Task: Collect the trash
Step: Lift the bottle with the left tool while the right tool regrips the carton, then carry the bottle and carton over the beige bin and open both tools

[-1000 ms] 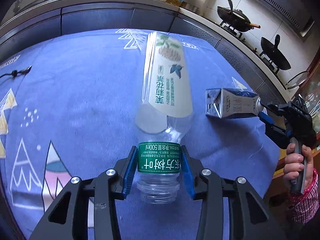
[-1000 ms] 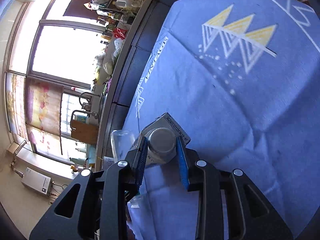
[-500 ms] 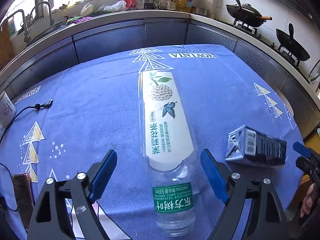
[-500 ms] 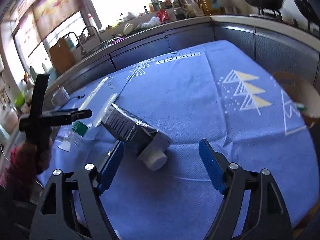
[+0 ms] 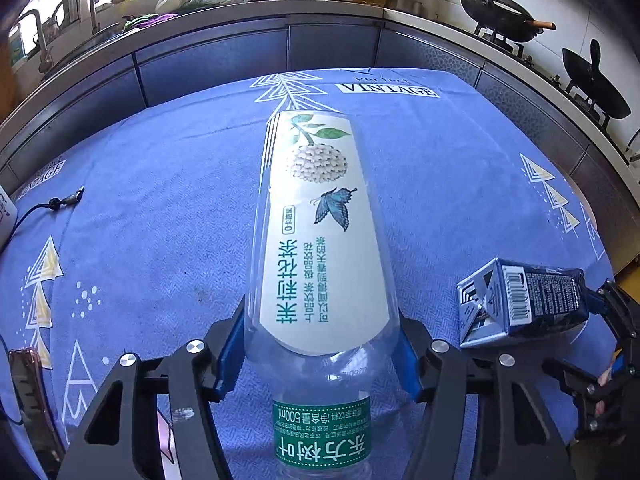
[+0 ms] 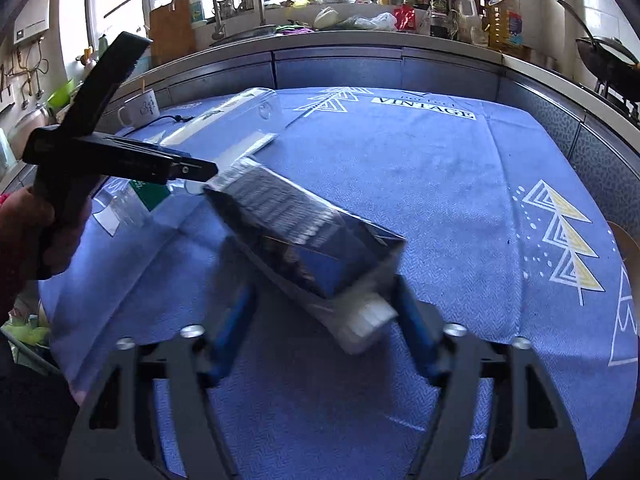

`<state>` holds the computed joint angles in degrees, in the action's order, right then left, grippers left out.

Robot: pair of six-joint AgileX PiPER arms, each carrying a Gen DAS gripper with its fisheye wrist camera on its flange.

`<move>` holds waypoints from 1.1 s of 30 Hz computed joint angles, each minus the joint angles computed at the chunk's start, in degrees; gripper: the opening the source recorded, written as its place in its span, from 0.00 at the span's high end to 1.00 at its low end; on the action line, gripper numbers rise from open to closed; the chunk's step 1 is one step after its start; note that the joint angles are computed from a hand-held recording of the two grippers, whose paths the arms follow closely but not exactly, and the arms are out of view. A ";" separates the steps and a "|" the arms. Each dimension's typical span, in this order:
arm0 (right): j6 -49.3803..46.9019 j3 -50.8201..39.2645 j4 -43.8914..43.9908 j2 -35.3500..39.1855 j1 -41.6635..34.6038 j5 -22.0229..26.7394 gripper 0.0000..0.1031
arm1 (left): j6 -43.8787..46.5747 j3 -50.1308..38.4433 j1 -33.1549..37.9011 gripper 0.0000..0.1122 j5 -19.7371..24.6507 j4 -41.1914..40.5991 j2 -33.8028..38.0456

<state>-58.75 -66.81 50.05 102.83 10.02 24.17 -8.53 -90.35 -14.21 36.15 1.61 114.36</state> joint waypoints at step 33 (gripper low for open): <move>-9.15 10.57 18.46 -9.59 -18.94 0.12 0.56 | 12.86 -39.92 -11.12 0.45 19.63 -18.51 19.29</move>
